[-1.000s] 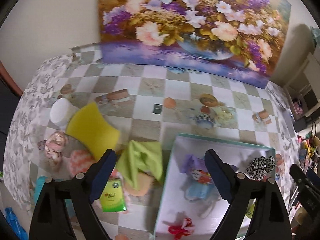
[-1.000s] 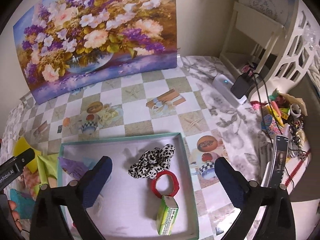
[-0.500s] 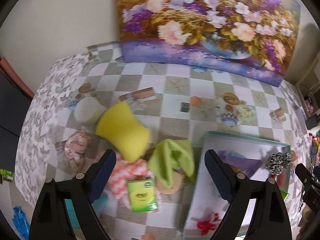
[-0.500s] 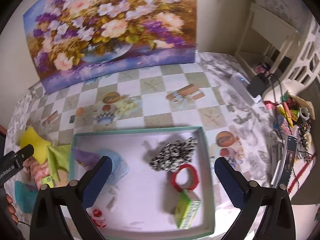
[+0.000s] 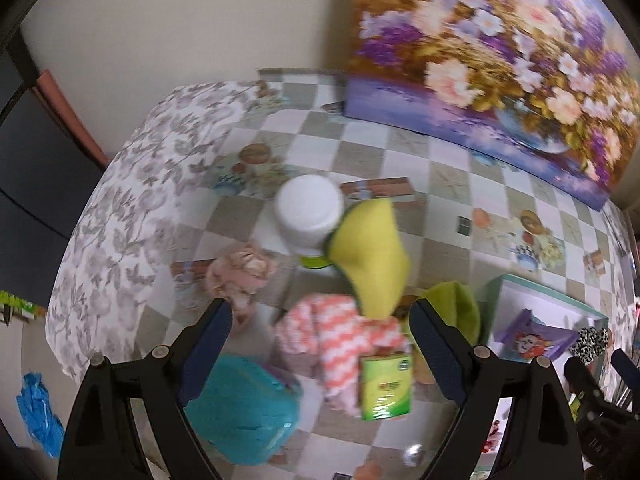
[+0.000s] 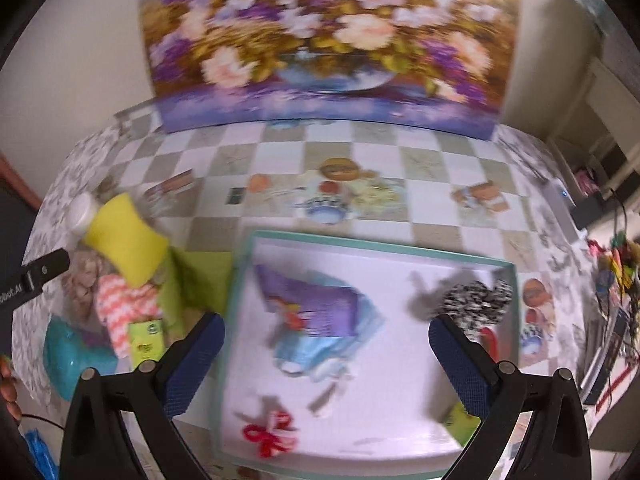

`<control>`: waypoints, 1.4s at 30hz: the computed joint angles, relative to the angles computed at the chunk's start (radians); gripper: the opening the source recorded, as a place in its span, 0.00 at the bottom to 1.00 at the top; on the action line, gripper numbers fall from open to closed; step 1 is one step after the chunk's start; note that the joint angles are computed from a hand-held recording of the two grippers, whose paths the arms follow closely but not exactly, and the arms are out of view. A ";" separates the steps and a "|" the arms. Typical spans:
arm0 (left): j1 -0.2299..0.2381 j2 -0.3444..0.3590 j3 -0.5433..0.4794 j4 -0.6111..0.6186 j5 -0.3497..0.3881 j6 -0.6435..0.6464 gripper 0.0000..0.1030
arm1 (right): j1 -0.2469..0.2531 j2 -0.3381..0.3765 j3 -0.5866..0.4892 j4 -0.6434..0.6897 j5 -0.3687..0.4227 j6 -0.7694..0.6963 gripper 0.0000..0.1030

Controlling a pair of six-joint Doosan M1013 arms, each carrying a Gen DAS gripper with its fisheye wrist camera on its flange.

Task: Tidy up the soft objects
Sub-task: 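Move both open grippers back over the pile of soft items, then grasp the green cloth with the right gripper while the left gripper grasps the pink-white striped towel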

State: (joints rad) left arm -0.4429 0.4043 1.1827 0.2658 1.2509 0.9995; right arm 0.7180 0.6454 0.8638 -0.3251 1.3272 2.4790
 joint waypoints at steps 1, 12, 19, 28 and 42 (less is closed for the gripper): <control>0.005 -0.003 0.004 -0.001 -0.001 -0.001 0.88 | 0.003 0.009 -0.014 0.006 0.002 -0.010 1.00; 0.059 -0.006 0.033 -0.052 0.000 -0.006 0.88 | 0.025 0.082 -0.095 0.034 -0.057 -0.084 1.00; 0.072 0.020 0.026 -0.120 0.004 0.018 0.88 | 0.020 0.108 -0.108 0.053 -0.105 -0.137 0.97; 0.057 0.060 0.003 -0.158 0.015 0.073 0.88 | 0.012 0.131 -0.122 0.104 -0.158 -0.199 0.84; 0.047 0.092 -0.016 -0.128 0.058 0.102 0.88 | 0.000 0.173 -0.154 0.151 -0.156 -0.250 0.62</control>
